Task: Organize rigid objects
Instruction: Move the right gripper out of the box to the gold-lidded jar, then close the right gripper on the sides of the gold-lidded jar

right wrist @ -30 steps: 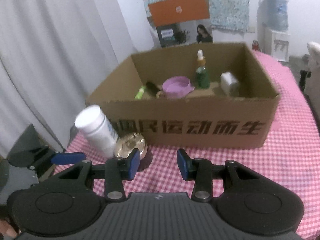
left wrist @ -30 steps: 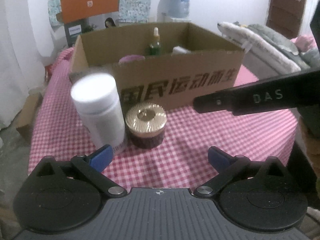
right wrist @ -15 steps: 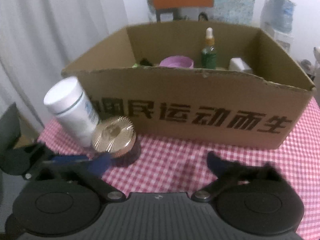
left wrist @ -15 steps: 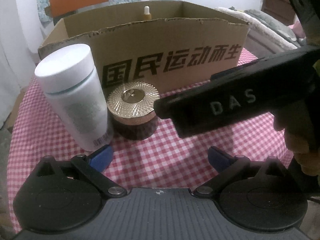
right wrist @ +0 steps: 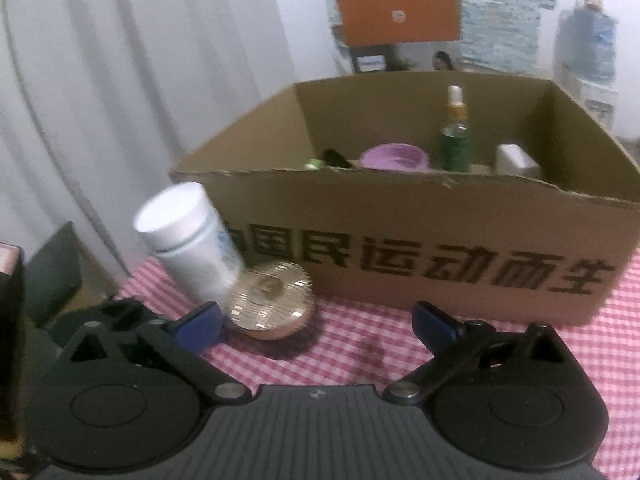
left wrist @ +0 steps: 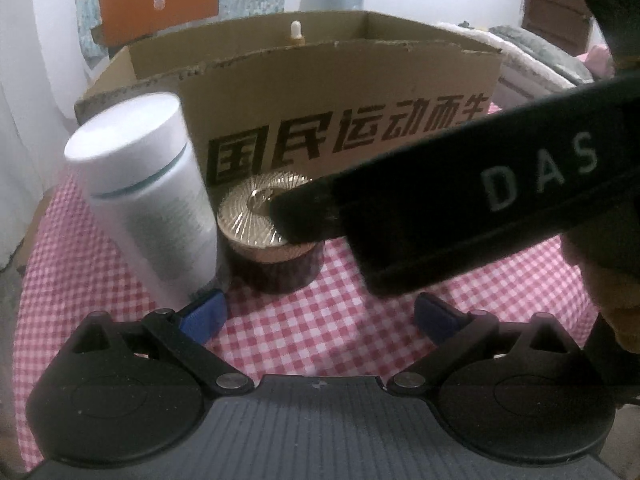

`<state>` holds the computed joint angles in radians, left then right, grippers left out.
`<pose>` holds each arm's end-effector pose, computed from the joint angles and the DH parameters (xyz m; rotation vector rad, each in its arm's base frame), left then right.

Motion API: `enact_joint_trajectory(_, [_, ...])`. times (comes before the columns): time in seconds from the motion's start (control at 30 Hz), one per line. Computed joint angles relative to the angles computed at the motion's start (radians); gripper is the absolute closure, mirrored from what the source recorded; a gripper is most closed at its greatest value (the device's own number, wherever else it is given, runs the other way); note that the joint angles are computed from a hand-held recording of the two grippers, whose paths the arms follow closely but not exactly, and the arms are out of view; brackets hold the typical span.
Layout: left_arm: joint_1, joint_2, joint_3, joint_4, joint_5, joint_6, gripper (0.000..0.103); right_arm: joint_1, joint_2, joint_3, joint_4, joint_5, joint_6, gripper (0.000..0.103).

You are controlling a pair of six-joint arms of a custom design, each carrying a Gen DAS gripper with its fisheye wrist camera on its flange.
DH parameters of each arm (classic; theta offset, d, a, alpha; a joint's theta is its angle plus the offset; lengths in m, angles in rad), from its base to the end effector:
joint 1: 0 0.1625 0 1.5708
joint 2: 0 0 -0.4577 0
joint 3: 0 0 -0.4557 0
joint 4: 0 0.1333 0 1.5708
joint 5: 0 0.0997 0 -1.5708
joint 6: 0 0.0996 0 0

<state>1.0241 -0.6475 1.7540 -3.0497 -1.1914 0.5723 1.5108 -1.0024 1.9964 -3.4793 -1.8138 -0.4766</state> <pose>-0.2163 -0.6827 -0.0188 1.3582 2.3539 -0.5049 0.0712 -0.6377 0.1863 0.3644 -2.4393 1.0883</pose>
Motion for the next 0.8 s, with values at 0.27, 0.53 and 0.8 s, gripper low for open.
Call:
enact_joint_trajectory(0.27, [-0.006, 0.031, -0.001, -0.110, -0.043, 0.055, 0.004, -0.008, 0.007, -0.046, 0.114, 0.062, 0.008, 0.032])
enact_joint_trajectory(0.53, [-0.007, 0.033, -0.012, -0.078, -0.097, 0.069, 0.006, -0.020, -0.021, -0.039, 0.190, 0.062, 0.030, 0.038])
enact_joint_trajectory(0.8, [-0.014, 0.018, -0.011, 0.038, -0.206, 0.094, 0.006, -0.044, -0.100, 0.053, 0.163, 0.027, 0.078, 0.037])
